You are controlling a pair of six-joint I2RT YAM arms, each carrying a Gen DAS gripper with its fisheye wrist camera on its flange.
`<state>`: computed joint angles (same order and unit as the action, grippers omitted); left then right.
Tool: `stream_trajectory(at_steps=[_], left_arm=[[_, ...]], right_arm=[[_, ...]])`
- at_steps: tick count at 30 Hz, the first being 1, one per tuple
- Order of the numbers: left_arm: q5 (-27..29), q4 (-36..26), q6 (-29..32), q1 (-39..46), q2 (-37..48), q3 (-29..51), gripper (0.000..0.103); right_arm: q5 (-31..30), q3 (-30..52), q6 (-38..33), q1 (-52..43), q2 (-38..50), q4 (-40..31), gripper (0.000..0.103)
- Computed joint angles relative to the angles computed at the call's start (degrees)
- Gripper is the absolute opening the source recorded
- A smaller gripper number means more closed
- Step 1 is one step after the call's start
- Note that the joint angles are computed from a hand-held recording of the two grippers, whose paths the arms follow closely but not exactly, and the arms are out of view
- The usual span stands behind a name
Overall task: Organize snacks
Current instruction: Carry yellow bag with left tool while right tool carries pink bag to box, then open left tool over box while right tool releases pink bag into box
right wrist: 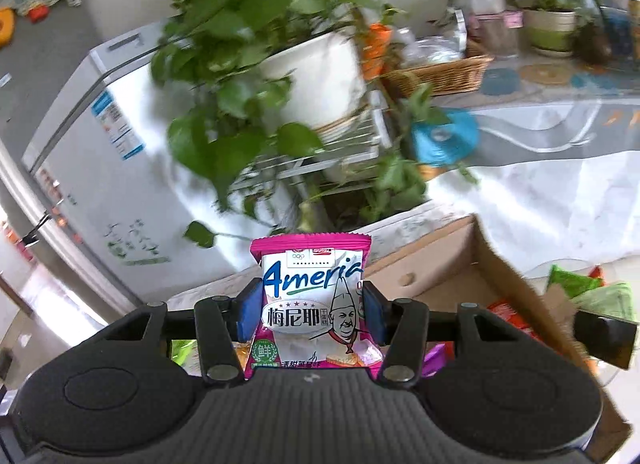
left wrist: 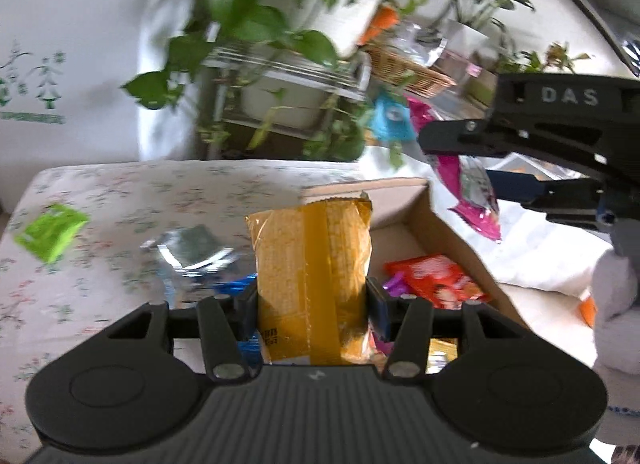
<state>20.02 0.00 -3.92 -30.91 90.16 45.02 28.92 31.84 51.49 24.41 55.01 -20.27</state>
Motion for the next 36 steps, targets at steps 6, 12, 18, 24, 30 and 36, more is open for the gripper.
stream_trajectory(at_steps=[6,12,18,24,30,36], left_arm=[[-1.1,0.6,-1.8,-5.9,1.2,0.4,0.051],[-1.7,1.5,-4.0,-10.6,3.3,1.2,0.051],[-1.6,2.9,-5.5,-13.4,5.0,1.8,0.052],[-0.9,5.1,-5.5,-13.1,3.7,0.3,0.073],[0.0,5.3,-4.6,-10.2,1.6,-0.9,0.075],[1.2,4.3,-2.7,-6.1,-1.0,-2.8,0.076]], right_arm=[[1.0,-1.0,-0.7,-2.5,-5.0,-5.1,0.058],[1.4,-1.3,-0.2,-4.5,-6.9,-7.8,0.058],[0.8,-1.2,-0.3,-5.6,-5.8,-8.1,0.058],[1.4,-1.2,2.4,-6.9,-6.1,-9.3,0.069],[0.9,-1.1,2.3,-5.9,-5.1,-7.6,0.076],[-0.3,-1.1,0.5,-5.1,-3.3,-4.2,0.08]])
